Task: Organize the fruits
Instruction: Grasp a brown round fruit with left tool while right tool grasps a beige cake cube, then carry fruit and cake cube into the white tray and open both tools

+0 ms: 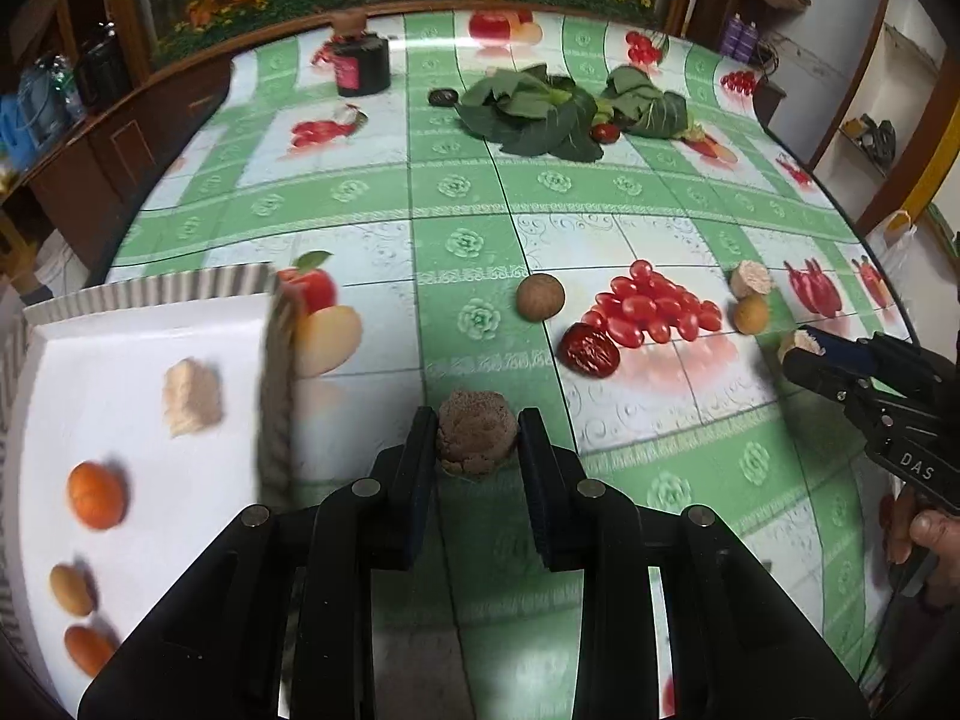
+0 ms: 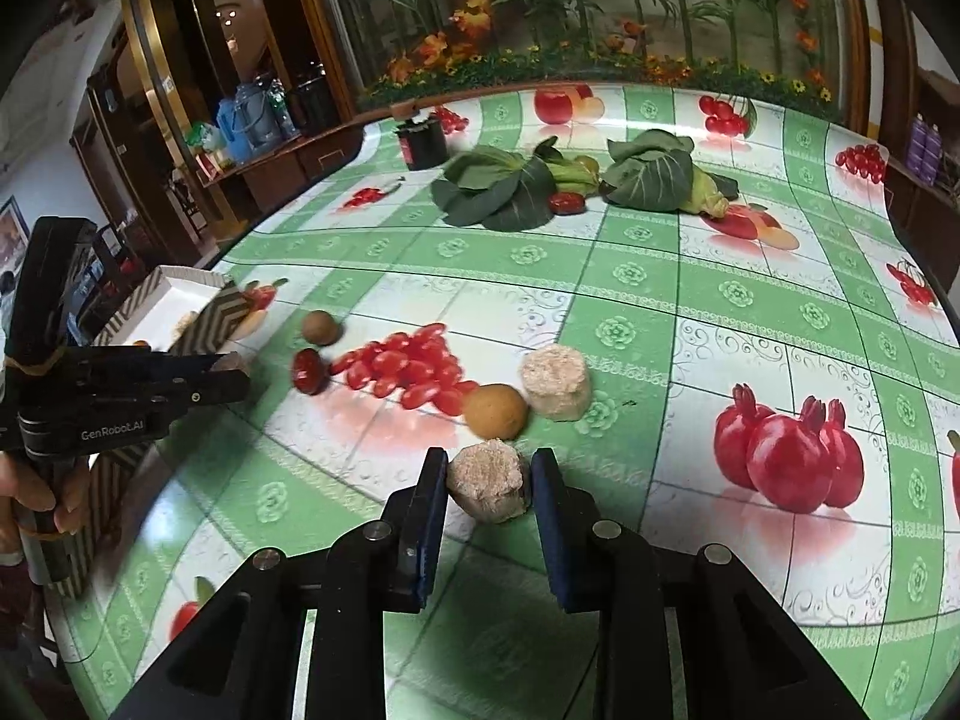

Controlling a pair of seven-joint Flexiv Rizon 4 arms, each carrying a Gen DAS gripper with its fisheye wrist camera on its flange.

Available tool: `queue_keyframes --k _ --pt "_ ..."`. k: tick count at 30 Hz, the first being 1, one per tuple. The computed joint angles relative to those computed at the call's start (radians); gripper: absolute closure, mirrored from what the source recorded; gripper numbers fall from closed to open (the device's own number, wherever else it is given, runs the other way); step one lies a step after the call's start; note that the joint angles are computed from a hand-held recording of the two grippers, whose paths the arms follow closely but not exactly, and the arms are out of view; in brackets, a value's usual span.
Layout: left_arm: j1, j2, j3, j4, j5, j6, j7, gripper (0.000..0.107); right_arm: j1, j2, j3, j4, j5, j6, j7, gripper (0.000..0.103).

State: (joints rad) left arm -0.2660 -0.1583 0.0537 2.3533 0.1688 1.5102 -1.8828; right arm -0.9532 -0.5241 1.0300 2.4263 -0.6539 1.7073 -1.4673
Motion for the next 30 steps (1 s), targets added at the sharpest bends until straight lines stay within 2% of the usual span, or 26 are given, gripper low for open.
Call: queue_keyframes --k 2,6,10,15,21,30 --pt "0.012 0.036 -0.011 0.037 -0.023 0.016 0.012 0.080 -0.036 -0.006 0.037 0.012 -0.008 -0.002 0.002 0.075" --pt "0.024 0.110 0.000 0.088 0.015 0.019 -0.028 0.080 -0.107 -0.030 0.115 0.036 -0.045 -0.009 0.018 0.075" --pt "0.081 0.196 -0.008 0.105 0.191 -0.029 -0.179 0.080 -0.128 -0.029 0.148 0.062 -0.091 0.007 0.041 0.075" --pt "0.181 0.295 -0.069 0.138 0.315 -0.081 -0.275 0.080 -0.124 -0.026 0.171 0.081 -0.161 0.019 0.087 0.075" --pt "0.266 0.384 -0.109 0.205 0.325 -0.082 -0.274 0.080 -0.084 -0.009 0.179 0.090 -0.236 0.034 0.150 0.076" --pt "0.337 0.510 -0.111 0.316 0.226 -0.079 -0.170 0.080 0.039 0.034 0.140 0.080 -0.331 0.065 0.242 0.076"
